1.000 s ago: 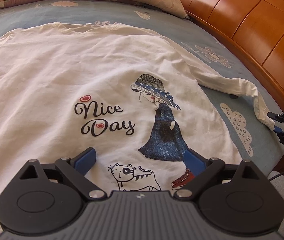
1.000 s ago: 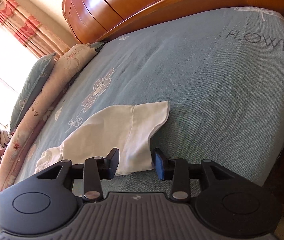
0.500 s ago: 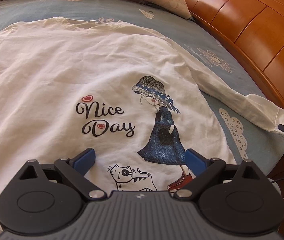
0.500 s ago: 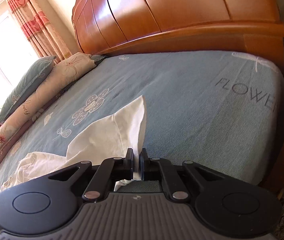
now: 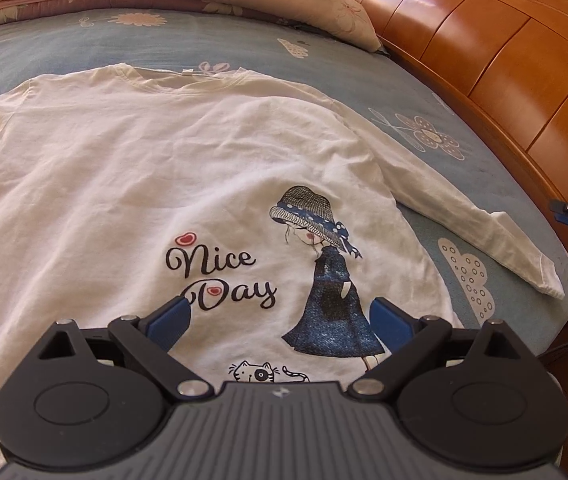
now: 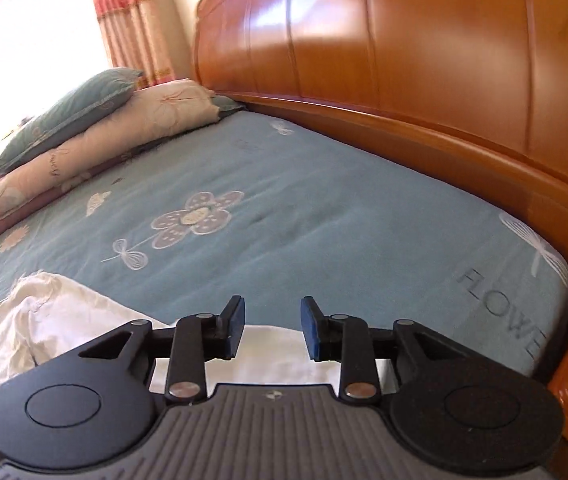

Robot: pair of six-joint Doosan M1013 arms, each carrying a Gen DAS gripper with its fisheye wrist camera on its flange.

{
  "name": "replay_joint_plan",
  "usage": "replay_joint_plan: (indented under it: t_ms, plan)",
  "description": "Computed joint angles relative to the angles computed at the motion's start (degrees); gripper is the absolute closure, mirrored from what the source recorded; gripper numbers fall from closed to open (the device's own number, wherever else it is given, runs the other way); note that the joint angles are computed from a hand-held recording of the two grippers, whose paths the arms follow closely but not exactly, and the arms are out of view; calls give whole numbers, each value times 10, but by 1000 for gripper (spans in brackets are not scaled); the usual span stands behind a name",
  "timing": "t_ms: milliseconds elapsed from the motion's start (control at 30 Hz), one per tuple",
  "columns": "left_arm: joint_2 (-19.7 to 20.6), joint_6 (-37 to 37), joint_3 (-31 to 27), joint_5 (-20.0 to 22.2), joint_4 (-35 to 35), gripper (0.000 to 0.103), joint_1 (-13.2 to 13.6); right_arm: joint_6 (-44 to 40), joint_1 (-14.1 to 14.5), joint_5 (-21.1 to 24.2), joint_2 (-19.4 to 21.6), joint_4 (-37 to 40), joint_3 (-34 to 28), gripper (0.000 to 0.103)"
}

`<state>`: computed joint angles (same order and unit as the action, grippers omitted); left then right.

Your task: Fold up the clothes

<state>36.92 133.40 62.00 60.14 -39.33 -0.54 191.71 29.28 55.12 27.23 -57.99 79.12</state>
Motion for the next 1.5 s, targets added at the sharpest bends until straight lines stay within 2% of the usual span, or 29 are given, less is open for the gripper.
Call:
replay_joint_plan:
  t_ms: [67, 133, 233, 333, 433, 600, 700, 733, 767, 833, 1067, 1167, 1233, 1267, 1333, 1400, 1500]
  plan:
    - [4, 0, -12, 8, 7, 7, -2, -84, -15, -59, 20, 14, -35, 68]
    - [8, 0, -22, 10, 13, 7, -4, -187, -35, -121, 46, 59, -77, 68]
    - [15, -1, -36, 9, 9, 7, -5, -331, -60, -167, 86, 166, -141, 68]
    - [25, -7, -54, 17, -2, 7, -5, -484, -77, -161, 137, 276, -223, 68]
    - [36, -14, -70, 24, -10, 7, -4, -584, -89, -139, 181, 351, -293, 68]
    - [50, -19, -91, 35, -12, 7, -5, -706, -106, -125, 230, 474, -364, 68]
    - [53, -22, -93, 27, -5, 7, -7, -751, -109, -121, 245, 513, -385, 69]
    - [54, -22, -94, 24, -2, 7, -7, -766, -110, -124, 247, 528, -387, 75]
    - [55, -20, -94, 25, -3, 7, -7, -783, -112, -130, 247, 551, -386, 103]
    - [58, -19, -97, 28, -5, 7, -7, -793, -107, -128, 251, 533, -396, 102]
    - [59, -12, -98, 28, -15, 7, -4, -733, -97, -46, 299, 392, -497, 102]
    - [59, -20, -99, 24, -8, 7, -4, -743, -93, 12, 334, 373, -563, 101]
    - [59, -21, -99, 24, -6, 7, -2, -748, -90, 53, 356, 359, -605, 95]
    - [59, -21, -99, 23, -6, 7, -2, -740, -89, 53, 353, 354, -600, 90]
    - [59, -21, -99, 24, -5, 7, 0, -703, -90, 18, 320, 350, -540, 90]
    - [57, -21, -96, 21, -5, 7, 1, -666, -92, -16, 287, 341, -484, 83]
    - [54, -23, -92, 19, -7, 7, 3, -603, -92, -58, 223, 308, -379, 80]
